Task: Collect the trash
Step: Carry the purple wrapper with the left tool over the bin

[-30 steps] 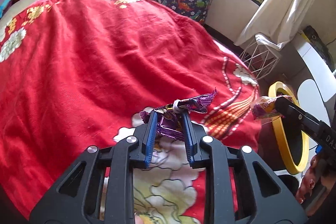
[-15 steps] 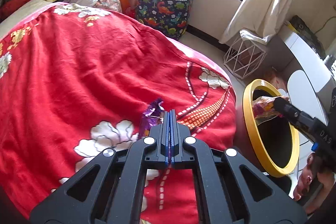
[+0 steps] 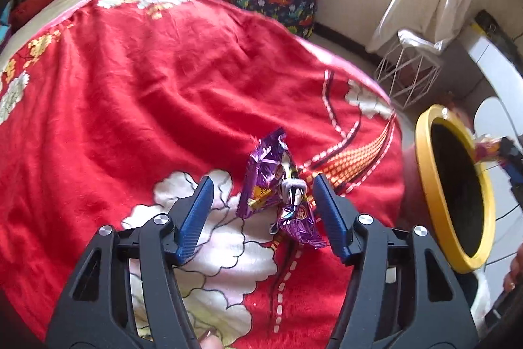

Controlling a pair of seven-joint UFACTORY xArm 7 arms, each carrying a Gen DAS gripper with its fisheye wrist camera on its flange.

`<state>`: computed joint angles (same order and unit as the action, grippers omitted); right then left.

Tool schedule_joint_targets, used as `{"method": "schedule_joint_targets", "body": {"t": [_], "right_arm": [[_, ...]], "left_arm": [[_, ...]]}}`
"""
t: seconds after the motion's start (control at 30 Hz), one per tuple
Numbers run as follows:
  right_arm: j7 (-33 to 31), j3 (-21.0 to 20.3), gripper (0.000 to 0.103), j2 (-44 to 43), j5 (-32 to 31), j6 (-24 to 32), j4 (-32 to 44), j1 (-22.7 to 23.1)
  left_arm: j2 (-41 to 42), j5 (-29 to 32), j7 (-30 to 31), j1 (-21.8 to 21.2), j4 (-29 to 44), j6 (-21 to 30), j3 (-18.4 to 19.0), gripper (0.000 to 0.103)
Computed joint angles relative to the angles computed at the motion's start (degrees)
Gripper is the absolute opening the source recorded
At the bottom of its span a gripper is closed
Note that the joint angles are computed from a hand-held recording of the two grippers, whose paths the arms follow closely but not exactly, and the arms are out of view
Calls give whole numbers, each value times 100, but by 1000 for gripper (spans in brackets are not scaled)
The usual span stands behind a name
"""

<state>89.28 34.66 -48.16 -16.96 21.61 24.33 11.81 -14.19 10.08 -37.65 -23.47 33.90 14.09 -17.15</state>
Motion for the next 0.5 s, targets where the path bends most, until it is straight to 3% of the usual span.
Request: {"method": "schedule_joint_targets", "body": {"t": [0.07, 0.1, 0.2, 0.33, 0.5], "right_arm": [[17, -50, 25, -207, 38, 161, -116, 102], [35, -50, 25, -289, 53, 260, -141, 134], [23, -86, 25, -599, 81, 748, -227, 288], [38, -181, 25, -960, 143, 1181, -404, 505], [138, -242, 25, -1304, 220, 1489, -630, 686]], "left_arm": [[129, -177, 83, -125, 48, 16, 54, 49], [203, -177, 59, -136, 98, 69, 25, 35], [270, 126, -252, -66, 215, 186, -140, 25], [212, 201, -338, -201, 338, 74, -182, 24], [285, -4, -19, -559, 682, -109, -200, 24]]}}
